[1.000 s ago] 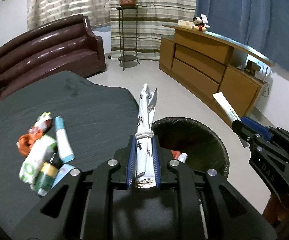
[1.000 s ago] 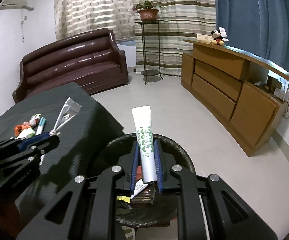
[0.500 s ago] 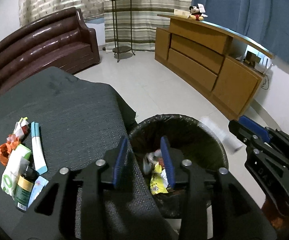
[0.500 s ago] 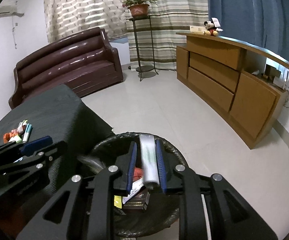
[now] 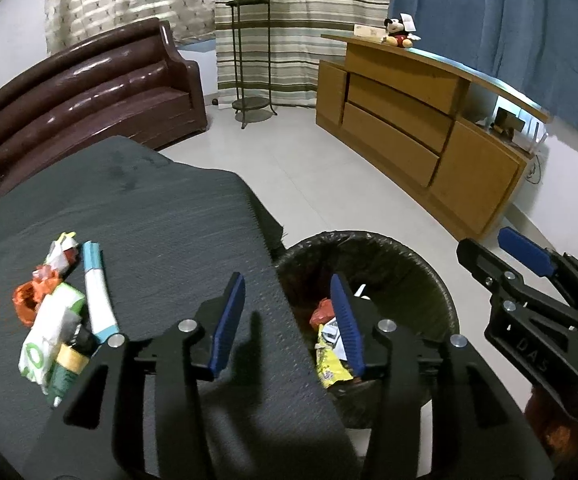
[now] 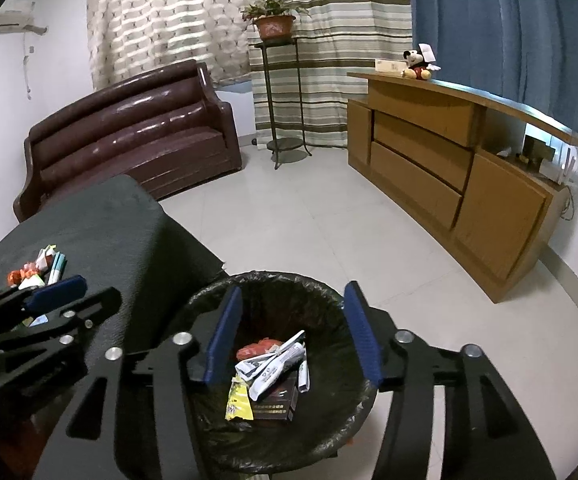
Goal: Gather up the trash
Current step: 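Move both open grippers back over the trash on the table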
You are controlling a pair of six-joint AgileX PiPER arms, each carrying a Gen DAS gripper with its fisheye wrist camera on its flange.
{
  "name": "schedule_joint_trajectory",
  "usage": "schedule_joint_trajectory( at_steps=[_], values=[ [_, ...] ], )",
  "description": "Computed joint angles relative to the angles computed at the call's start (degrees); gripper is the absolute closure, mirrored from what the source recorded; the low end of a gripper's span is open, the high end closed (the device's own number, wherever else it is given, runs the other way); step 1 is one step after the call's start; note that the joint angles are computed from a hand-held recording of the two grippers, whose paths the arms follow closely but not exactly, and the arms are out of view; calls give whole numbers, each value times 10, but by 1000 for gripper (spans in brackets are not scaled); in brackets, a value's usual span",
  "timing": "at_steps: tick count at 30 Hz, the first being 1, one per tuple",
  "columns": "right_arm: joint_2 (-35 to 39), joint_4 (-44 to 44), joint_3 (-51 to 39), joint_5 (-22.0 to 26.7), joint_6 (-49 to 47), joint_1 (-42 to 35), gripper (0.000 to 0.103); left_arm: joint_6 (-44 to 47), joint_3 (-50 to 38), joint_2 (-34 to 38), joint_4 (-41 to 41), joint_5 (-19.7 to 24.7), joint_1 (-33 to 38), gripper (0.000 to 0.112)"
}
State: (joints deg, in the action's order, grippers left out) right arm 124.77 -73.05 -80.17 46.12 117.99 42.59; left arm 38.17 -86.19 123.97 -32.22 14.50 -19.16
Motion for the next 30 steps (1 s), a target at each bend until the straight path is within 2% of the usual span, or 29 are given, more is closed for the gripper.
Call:
schedule_joint_trajectory(
  at_steps=[6,8,13,20,23,24,30],
  values=[
    [8,20,-26,19,-20,21,32,53,45,-33,-41,-10,28,66],
    [13,27,-40,22,-25,26,31,77,62,-45,-61,-13,43,62],
    [32,61,-86,12,-61,35,31,135,104,-74,-110,-21,83,62],
    [90,127,-210,30,-161,58,31,259,151,-107,-216,-33,153,62],
    [116,151,-265,38,-200,67,31,284,159,-113,-235,-29,186,62],
    [127,163,-287,42,-218,69,31,272,153,-112,-224,-27,194,62],
    [212,239,-460,78,-338,84,29,350,167,-113,-285,-22,262,62]
  ],
)
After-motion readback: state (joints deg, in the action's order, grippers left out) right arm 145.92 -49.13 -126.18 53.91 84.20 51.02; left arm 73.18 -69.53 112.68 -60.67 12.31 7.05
